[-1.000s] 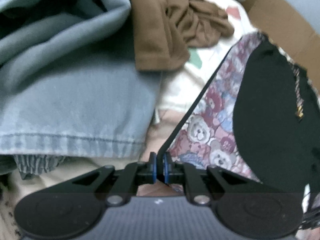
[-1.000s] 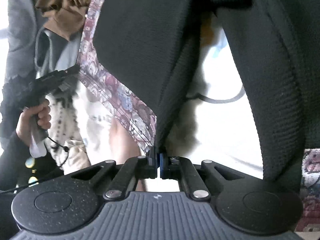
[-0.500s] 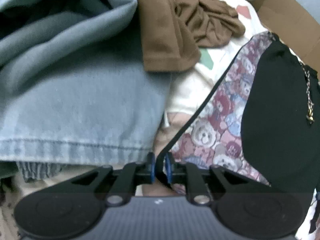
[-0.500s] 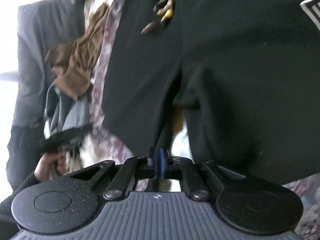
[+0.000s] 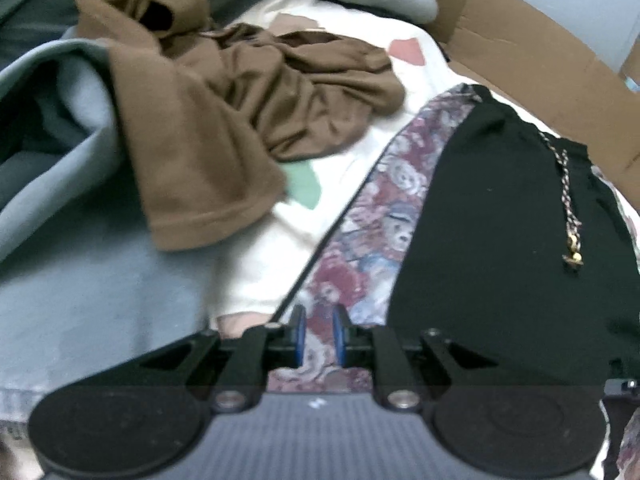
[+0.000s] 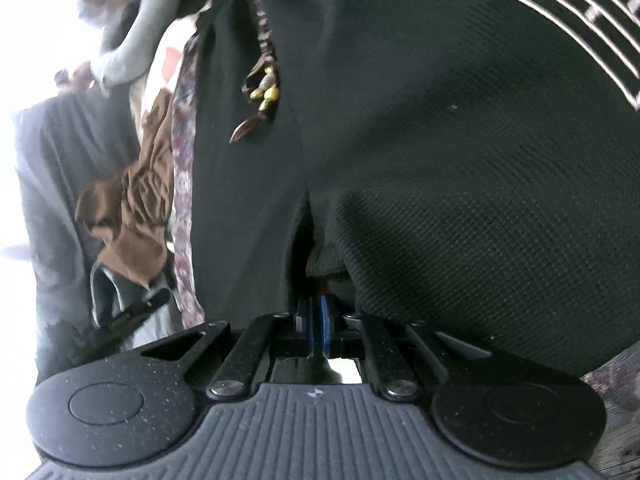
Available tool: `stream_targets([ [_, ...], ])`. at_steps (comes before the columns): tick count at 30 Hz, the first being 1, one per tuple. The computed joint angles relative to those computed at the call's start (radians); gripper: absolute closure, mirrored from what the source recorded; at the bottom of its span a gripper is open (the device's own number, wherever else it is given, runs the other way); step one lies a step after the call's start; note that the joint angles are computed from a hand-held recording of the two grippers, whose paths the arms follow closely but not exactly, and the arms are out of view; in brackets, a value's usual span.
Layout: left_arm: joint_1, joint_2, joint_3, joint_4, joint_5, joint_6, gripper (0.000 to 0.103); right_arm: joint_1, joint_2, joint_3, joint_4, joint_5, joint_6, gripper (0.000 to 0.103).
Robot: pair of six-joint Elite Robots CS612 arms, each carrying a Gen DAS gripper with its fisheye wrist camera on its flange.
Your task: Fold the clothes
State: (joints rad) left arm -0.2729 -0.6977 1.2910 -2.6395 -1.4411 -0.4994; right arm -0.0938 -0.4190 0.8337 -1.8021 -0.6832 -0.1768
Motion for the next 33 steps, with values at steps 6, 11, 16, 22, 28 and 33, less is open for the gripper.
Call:
stream_targets([
  [6,-0.012,0.019,-0.023,-0.005,-0.019,0.032,0.088,-0.001,0.006,0.020,-0.106,0.041,0.129,0.081],
  [11,-0.018,0.028,-0.035,0.024,-0.011,0.069,0.088,0.000,0.016,0.016,-0.139,0.049,0.208,0.073],
  [16,-0.014,0.036,-0.041,0.086,0.015,0.058,0.088,-0.001,0.014,0.031,-0.171,0.041,0.265,0.095],
  [22,-0.012,0.037,-0.032,0.089,0.024,0.069,0.092,-0.004,0.007,0.037,-0.210,0.003,0.271,0.103],
  [28,-0.011,0.038,-0.038,0.106,0.029,0.073,0.096,-0.011,-0.004,0.044,-0.255,-0.026,0.276,0.103],
  [33,-0.012,0.039,-0.042,0.115,0.035,0.087,0.096,-0.013,-0.012,0.046,-0.243,-0.017,0.222,0.103],
])
